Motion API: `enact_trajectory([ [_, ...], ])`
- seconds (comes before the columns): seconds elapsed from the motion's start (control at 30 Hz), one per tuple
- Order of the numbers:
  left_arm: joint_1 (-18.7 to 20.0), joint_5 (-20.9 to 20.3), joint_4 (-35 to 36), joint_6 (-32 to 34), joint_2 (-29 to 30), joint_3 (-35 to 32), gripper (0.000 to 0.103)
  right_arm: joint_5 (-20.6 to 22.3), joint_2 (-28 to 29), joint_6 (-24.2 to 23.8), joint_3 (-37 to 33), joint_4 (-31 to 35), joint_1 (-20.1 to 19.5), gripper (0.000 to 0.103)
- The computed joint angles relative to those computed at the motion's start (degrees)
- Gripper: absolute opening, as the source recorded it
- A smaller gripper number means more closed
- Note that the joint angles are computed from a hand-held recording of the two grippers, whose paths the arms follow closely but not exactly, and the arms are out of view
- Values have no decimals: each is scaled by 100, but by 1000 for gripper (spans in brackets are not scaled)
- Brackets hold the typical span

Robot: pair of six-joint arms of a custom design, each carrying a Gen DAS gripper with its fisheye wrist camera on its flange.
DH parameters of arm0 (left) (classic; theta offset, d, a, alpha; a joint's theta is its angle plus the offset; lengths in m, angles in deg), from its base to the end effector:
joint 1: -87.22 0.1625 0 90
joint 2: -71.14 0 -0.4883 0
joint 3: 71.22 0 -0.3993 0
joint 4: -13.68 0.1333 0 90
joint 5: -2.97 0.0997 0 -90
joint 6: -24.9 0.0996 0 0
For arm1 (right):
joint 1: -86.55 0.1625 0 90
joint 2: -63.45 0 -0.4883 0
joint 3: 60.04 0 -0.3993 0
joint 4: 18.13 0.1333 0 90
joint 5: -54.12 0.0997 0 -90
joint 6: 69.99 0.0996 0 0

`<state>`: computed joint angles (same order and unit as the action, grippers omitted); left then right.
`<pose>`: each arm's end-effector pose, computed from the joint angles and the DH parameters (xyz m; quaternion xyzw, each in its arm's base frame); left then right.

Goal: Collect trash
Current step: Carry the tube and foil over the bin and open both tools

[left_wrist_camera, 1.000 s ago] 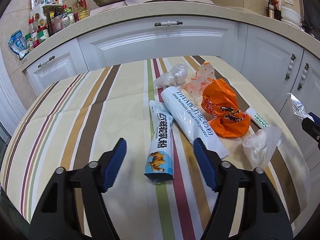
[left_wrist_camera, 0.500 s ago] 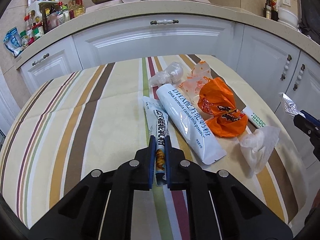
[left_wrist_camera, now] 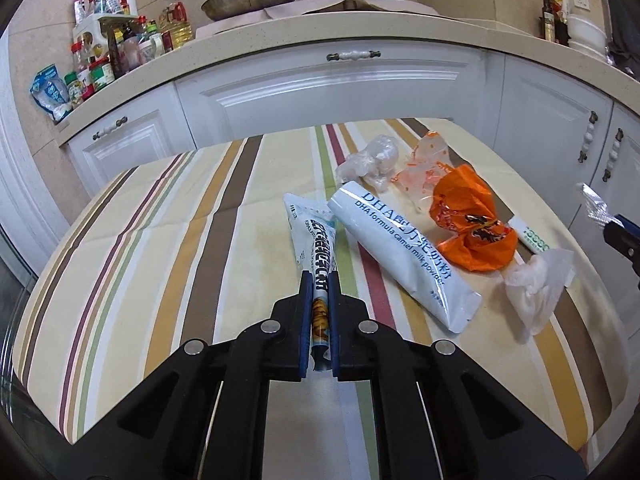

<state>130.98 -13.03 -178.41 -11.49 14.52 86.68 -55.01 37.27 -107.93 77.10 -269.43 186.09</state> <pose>-0.0515 -0.3664 0.1526 0.0643 0.7960 -0.4015 0.4483 0.1708 -0.4088 0.0218 0.2946 -0.8454 0.3697 0.2487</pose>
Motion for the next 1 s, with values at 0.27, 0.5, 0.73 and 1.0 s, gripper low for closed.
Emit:
enact_trajectory([
  [0.27,12,243,-810,717,236,-165,7,-27,-38,22,59,-160,-8,21],
  [0.5,-514,168,-1228,1136,543,-221,7,-56,-118,5,164,-446,-165,21],
  [0.73,-719,-489,-2650,2607,1341,-676,7,-270,-275,-113,328,-912,-416,21],
  [1.0,-704,-1212,-3192,3767,2142,-1417,7,-587,-448,-378,429,-1420,-757,21],
])
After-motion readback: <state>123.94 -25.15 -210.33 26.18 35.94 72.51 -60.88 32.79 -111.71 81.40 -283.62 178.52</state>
